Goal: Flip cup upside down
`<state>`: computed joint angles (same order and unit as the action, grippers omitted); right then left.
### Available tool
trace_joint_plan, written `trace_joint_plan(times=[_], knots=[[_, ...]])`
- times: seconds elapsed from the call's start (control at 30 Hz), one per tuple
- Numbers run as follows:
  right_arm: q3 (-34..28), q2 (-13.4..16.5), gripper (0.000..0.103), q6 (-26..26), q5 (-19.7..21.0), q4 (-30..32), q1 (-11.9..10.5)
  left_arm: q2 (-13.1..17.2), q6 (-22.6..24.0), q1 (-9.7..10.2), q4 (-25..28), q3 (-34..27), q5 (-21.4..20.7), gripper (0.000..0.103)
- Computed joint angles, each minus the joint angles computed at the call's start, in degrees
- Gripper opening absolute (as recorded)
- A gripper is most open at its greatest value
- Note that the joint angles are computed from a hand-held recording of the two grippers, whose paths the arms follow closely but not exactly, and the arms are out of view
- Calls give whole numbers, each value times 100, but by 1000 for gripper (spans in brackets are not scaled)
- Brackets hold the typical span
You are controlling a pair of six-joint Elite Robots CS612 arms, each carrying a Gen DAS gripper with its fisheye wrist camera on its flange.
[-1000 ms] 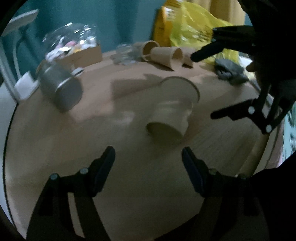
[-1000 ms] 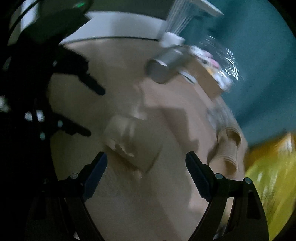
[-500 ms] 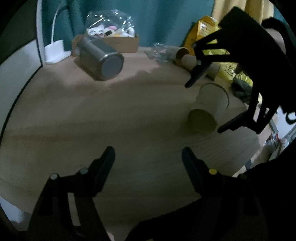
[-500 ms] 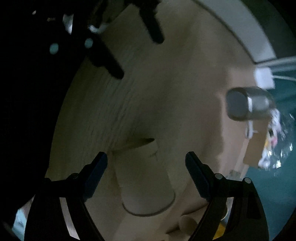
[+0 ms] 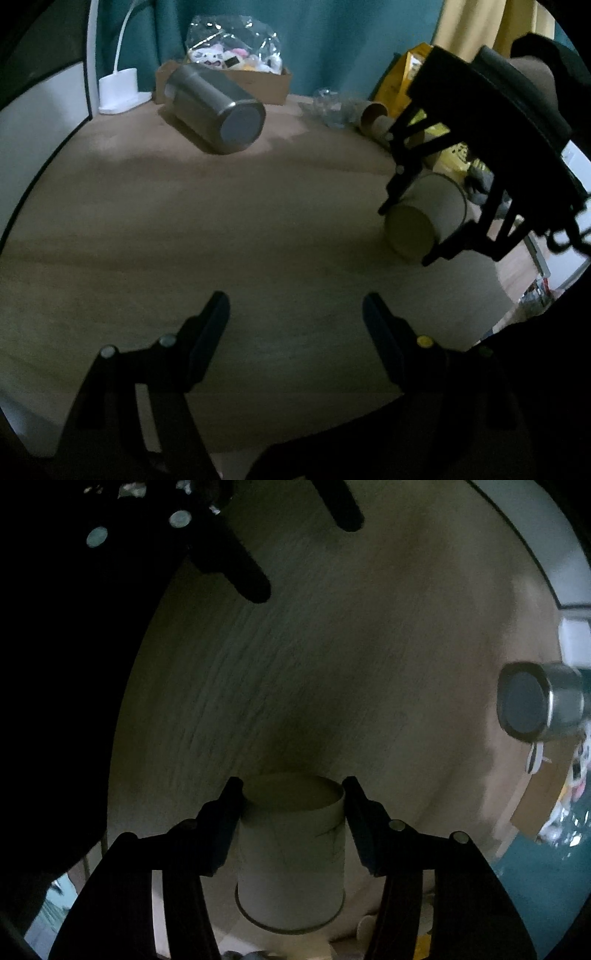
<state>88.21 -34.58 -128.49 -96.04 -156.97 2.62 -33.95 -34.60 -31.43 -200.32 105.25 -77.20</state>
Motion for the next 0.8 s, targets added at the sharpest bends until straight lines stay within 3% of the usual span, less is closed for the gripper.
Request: trace_joint_plan(times=[0.2, 0.33, 0.47, 0.6, 0.7, 0.8], knots=[[-86, -169, 57, 1085, 918, 379, -226, -38, 63, 44, -156, -16, -8, 76], [-58, -269, 57, 2310, 2044, 441, -461, -37, 277, 55, -387, -78, 52, 76], [49, -288, 57, 3730, 3362, 98, -770, 1, 468, 46, -508, -235, 111, 76], [291, -98, 57, 5480, 4668, -1268, -1108, 79, 574, 57, -688, -425, 62, 76], [501, 67, 57, 6790, 5264, -2423, -1277, 136, 622, 57, -790, -560, -19, 76], [611, 231, 57, 7984, 5517, -3353, -1408, 193, 688, 34, -860, -690, -32, 76]])
